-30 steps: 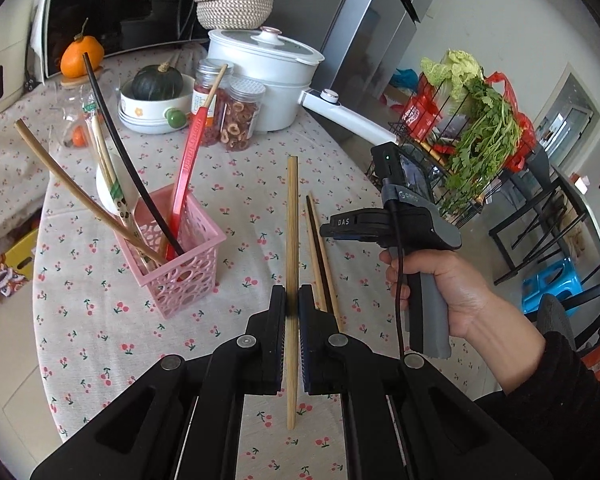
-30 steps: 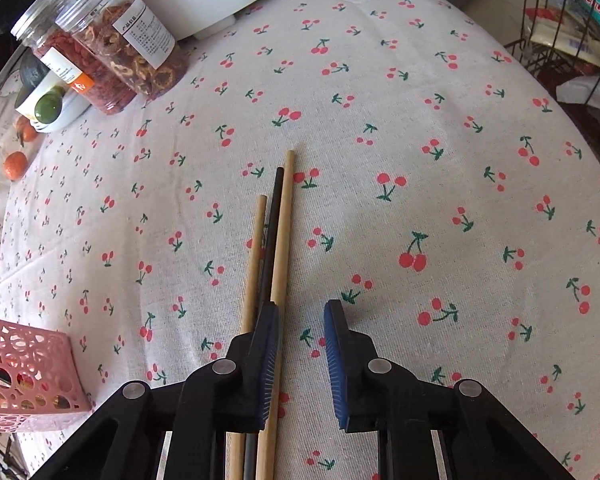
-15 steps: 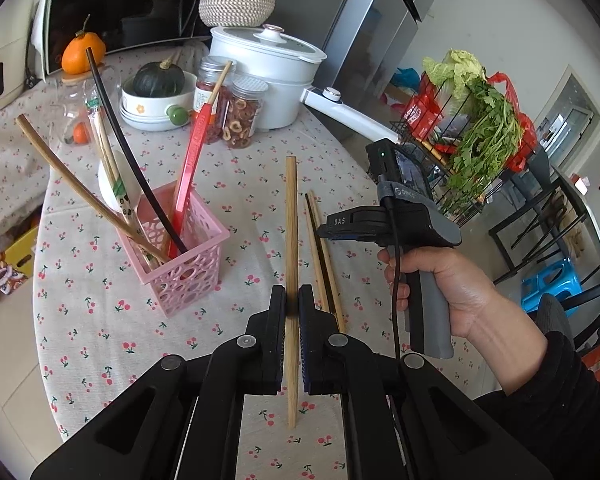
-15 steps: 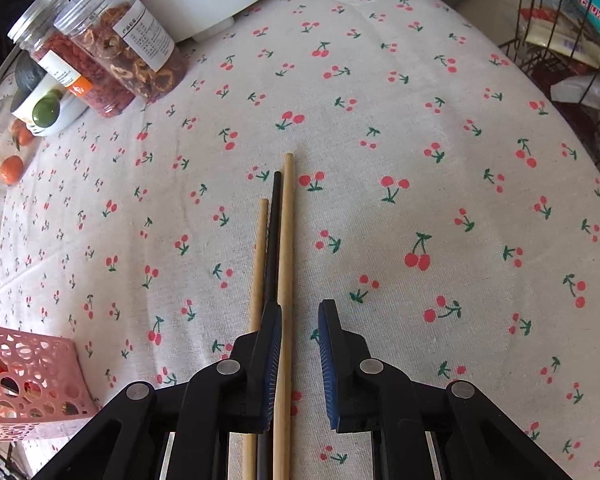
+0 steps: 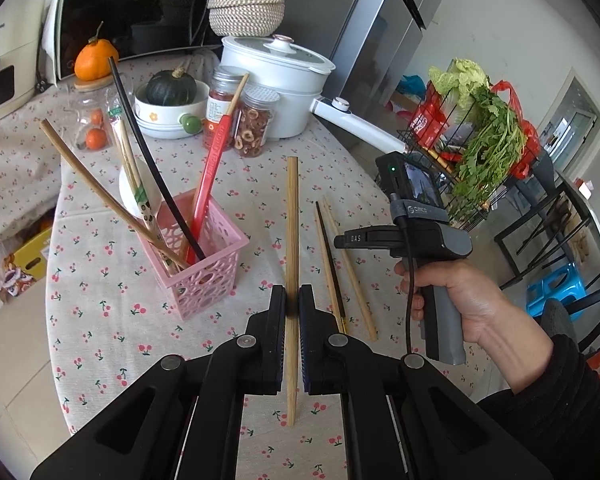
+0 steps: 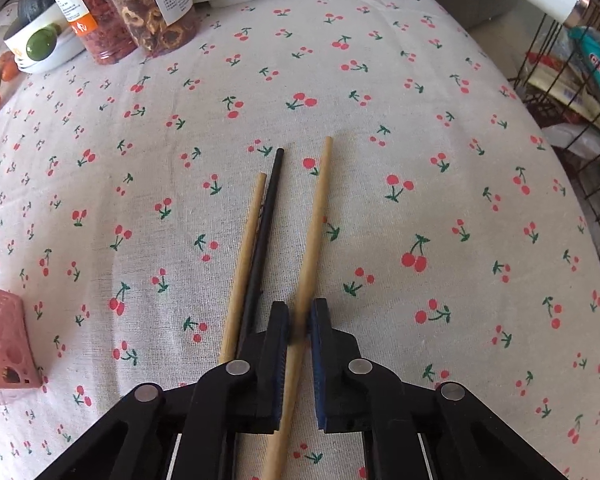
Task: Organize utensils
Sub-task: 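Insert the left tool's chopstick into the basket while the right tool lifts its chopstick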
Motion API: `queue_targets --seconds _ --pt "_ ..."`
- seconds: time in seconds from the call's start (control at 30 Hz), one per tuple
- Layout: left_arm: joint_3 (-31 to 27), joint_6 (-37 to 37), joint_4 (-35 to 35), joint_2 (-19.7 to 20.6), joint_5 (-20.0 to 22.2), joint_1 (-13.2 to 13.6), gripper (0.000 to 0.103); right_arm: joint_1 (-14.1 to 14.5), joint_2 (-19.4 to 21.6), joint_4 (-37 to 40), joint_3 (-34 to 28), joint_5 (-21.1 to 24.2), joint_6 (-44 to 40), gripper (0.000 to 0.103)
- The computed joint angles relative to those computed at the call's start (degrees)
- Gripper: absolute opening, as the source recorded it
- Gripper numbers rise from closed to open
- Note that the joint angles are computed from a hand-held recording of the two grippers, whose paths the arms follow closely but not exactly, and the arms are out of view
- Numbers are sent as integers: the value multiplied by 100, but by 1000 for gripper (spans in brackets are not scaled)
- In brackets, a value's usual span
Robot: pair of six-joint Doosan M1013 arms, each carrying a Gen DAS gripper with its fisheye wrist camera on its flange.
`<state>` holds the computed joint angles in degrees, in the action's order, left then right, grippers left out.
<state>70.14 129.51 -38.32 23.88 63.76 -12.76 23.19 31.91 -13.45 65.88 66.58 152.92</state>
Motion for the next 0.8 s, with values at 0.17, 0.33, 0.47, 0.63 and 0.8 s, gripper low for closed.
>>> queue_targets --seconds 0.17,0.33,0.47,0.63,0.8 --pt "95 236 -252 -138 -214 121 6 85 -343 -331 329 -597 61 6" --pt "201 527 -700 -303 -460 257 6 344 -747 -1074 611 -1099 234 6" --pt "302 797 -1108 -449 -818 330 6 585 -1071 -1708 867 -1506 692 6" --pt "446 1098 -1613 -581 -1535 377 6 868 -1311 -2651 998 -1864 1399 6" --pt "546 1411 -2028 -615 -2341 338 6 1044 -1332 -3331 937 -1962 1708 6"
